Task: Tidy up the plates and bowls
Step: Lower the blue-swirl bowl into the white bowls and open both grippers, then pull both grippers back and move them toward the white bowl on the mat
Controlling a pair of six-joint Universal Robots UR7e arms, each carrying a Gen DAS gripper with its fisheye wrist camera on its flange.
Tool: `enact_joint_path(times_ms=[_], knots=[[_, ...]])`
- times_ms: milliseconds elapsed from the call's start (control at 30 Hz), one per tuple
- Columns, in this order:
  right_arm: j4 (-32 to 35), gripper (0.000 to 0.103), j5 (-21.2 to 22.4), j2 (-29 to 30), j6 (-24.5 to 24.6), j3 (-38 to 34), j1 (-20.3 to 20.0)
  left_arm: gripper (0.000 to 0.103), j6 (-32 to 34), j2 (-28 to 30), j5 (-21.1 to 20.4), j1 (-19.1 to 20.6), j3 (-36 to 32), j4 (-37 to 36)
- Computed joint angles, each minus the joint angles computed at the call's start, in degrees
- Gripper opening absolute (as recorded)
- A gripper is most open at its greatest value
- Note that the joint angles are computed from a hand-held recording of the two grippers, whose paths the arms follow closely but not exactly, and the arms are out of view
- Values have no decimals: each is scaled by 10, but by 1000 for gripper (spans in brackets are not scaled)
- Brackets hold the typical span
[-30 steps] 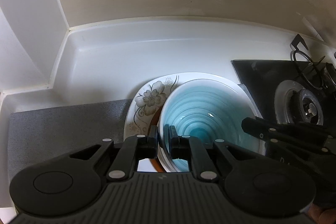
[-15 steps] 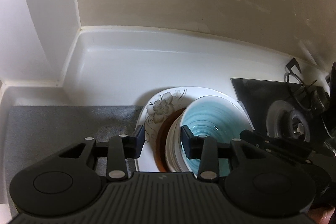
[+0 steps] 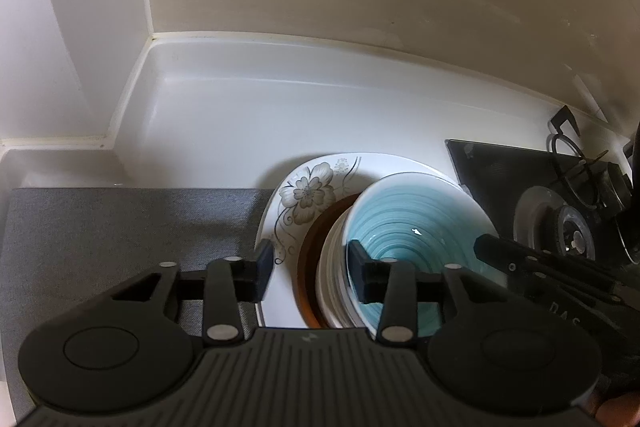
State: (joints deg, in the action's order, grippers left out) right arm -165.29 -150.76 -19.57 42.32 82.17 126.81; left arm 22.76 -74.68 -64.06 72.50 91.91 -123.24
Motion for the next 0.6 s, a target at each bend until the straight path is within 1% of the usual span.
enact_joint_path(times_ms=[33, 67, 100, 133, 167, 233, 300, 367, 467, 533, 600], knots=[[7, 15, 0, -2, 10, 1, 0, 70, -3, -1, 1, 0, 1, 0], [26, 30, -1, -5, 28, 1, 1, 75, -3, -4, 0, 0, 5, -4], [33, 45, -4, -6, 40, 2, 2, 86, -1, -8, 0, -1, 11, -12], [25, 50, -5, -6, 43, 5, 4, 93, 2, -13, 2, -3, 18, -21], [21, 52, -9, -7, 47, 8, 7, 95, 3, -17, 5, -4, 22, -26], [41, 55, -21, -8, 62, 9, 14, 102, 9, -25, -3, -4, 28, -29], [77, 62, -38, -11, 90, 11, 23, 103, 13, -36, -5, -5, 37, -34], [98, 64, -44, -16, 111, 18, 33, 103, 17, -49, -4, -6, 45, -33], [109, 68, -36, -26, 135, 35, 51, 103, 13, -74, 3, -6, 61, -34], [145, 69, -34, -29, 163, 37, 65, 103, 10, -92, 7, -5, 68, -22], [174, 71, -29, -27, 180, 34, 80, 103, 12, -114, 15, -5, 79, -11]])
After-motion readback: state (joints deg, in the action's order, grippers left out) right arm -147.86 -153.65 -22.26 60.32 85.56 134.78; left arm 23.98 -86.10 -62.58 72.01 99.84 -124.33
